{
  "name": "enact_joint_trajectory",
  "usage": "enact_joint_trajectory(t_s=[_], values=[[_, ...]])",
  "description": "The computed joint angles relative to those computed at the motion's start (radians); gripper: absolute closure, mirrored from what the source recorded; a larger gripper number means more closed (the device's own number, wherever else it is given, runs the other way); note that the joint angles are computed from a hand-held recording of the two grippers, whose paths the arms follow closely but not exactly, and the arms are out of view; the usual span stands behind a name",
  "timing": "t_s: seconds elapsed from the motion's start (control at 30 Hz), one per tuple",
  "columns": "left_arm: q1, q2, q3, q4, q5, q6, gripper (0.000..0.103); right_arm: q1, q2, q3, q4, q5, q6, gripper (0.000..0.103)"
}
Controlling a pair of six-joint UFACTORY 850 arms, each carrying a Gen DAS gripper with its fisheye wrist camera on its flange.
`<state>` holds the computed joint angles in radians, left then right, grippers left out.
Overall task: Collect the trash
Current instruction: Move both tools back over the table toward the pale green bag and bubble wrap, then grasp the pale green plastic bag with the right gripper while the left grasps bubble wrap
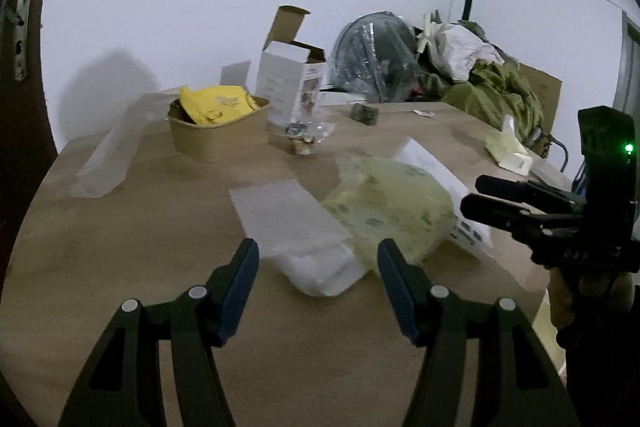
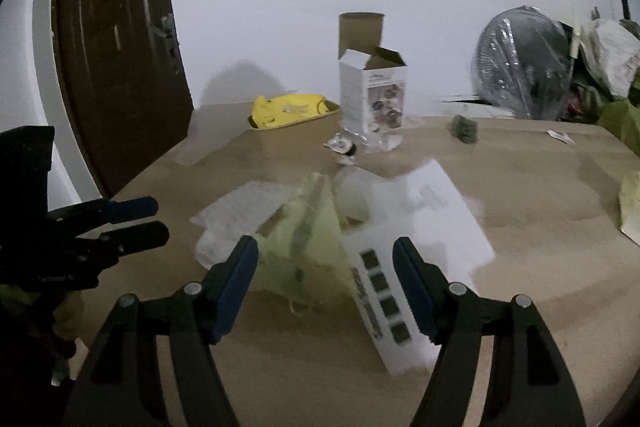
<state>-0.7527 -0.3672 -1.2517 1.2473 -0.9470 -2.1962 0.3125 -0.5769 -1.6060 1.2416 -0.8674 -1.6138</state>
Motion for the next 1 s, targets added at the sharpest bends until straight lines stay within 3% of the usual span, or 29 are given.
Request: enact_joint_trajectory(t_s=[0.53,0.6,0.73,0.8,0.83,1.0], values=[[0.095,0.01,0.0,-0.085,0.114,0.164,0.041,0.067,-0.061,-0.073,-0.095,0.061,0.119,0.036],[0.103,0.002,-0.013,-0.083,0.11,0.203,0.041,0.066,-0.064,-0.075,-0.1,0.053,0.125,0.047],[0.12,-0.016,-0.041,-0.104,0.114,0.292,0.041,0.068,-0.065,-0.075,-0.113,0.049,0.124,0.059],[0.132,-0.026,-0.052,-0.117,0.126,0.325,0.041,0.065,-0.069,-0.077,-0.109,0.04,0.119,0.083],[0.136,-0.032,-0.059,-0.125,0.128,0.341,0.041,0.063,-0.073,-0.081,-0.109,0.031,0.119,0.087],[0.168,-0.04,-0.073,-0.156,0.18,0.427,0.041,0.039,-0.068,-0.087,-0.042,-0.029,0.095,0.093]])
